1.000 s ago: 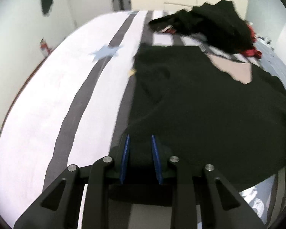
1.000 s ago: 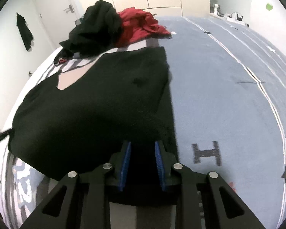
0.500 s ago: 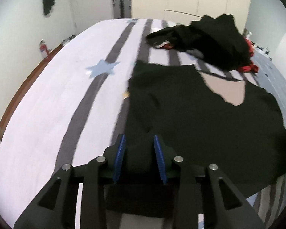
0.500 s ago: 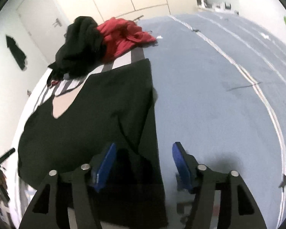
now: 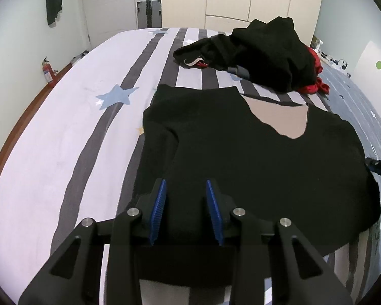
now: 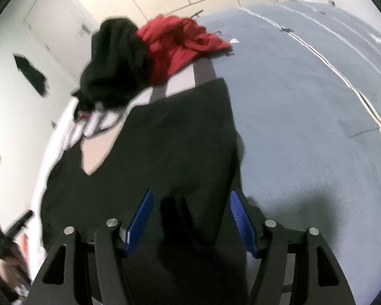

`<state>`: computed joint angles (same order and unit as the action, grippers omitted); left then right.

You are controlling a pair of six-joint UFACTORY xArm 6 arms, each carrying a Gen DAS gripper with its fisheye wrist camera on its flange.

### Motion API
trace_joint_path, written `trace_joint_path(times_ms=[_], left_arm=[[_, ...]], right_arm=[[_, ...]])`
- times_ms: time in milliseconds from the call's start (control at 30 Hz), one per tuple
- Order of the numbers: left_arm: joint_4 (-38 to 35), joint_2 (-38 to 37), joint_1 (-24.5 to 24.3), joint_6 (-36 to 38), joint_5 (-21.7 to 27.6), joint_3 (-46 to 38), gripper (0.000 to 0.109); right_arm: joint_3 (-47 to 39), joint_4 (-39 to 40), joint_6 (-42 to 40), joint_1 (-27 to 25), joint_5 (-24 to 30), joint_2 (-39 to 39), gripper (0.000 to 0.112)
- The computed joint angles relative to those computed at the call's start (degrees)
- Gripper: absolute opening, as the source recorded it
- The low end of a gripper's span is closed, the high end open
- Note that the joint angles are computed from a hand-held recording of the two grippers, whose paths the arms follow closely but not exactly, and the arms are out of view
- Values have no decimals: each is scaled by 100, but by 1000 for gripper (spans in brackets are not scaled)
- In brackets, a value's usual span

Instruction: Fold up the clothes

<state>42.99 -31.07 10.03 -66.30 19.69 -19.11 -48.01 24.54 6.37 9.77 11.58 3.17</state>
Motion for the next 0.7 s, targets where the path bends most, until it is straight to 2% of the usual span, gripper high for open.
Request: trace_joint_path(times_ms=[100, 267, 400, 533, 633, 700], left_arm=[[-255, -135, 103, 334, 72, 125, 30], [-787, -396, 445, 1015, 33, 385, 30], [-1191, -441, 669, 1487, -183, 538, 30], [-1659, -467, 809, 2106, -405, 628, 30], [-2171, -464, 871, 2669, -525, 666, 30], [-2426, -486, 923, 3010, -595, 690, 30]], right_arm=[[-69, -570, 598, -37, 296, 220, 62], [-24, 46, 317, -5, 108, 299, 67], [-170, -686, 986, -4, 203, 442, 67], [-327, 185, 391, -24, 337, 568, 65], [-408, -102, 459, -73, 548, 574, 51], [-487, -9, 250, -40, 711, 543, 23]])
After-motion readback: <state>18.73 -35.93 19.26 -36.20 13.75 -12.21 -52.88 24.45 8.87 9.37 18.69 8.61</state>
